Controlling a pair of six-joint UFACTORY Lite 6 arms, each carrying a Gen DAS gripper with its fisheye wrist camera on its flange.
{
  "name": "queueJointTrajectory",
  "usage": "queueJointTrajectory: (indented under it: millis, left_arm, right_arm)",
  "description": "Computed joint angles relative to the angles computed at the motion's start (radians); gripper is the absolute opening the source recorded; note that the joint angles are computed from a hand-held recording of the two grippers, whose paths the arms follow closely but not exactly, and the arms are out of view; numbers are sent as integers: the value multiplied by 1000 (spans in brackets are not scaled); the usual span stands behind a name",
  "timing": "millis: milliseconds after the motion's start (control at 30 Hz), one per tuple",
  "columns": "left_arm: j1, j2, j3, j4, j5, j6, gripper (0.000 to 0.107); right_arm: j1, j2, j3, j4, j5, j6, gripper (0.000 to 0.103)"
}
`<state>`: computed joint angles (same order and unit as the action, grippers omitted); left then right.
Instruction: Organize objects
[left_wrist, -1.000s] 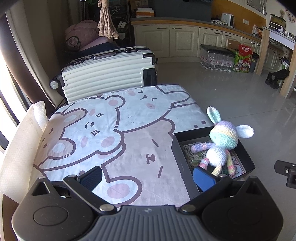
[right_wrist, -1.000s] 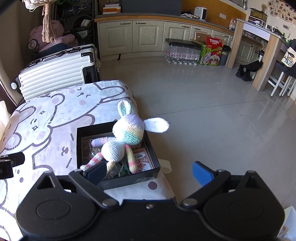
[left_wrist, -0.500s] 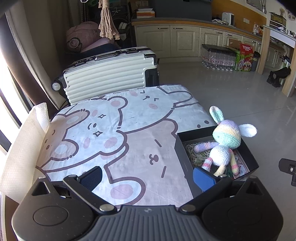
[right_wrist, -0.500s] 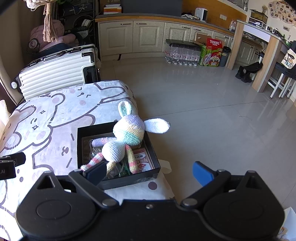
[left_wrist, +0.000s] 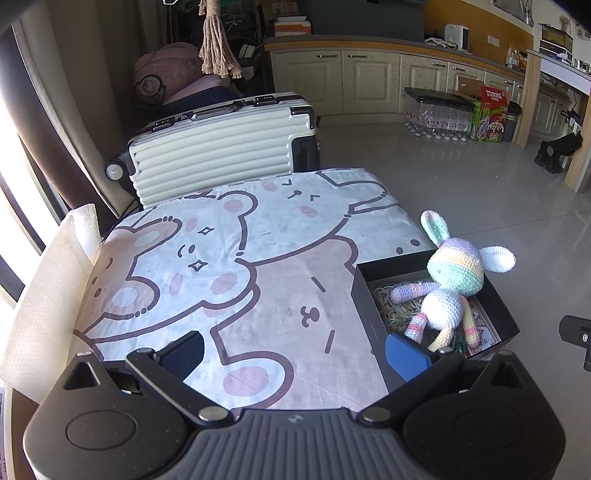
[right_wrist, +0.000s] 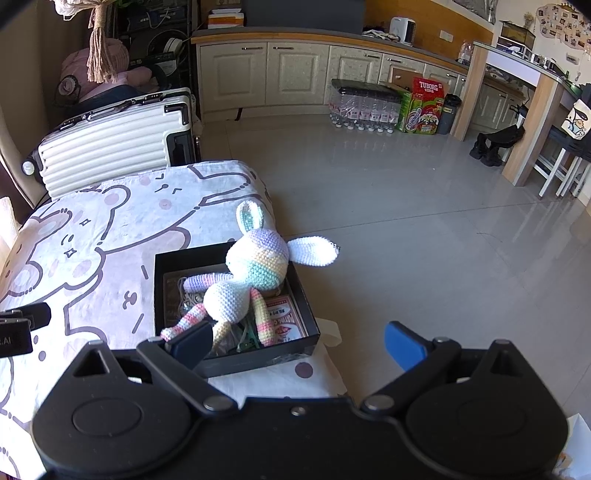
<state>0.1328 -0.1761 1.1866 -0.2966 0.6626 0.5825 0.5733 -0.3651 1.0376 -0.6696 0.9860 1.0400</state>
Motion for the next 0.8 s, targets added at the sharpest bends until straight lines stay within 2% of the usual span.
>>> queueJointTrajectory:
  millis: [800]
  left_arm:
    - [3,-2,-2,-1,14,5,103]
  right_arm:
    - [4,4,-1,0,2,-13,101]
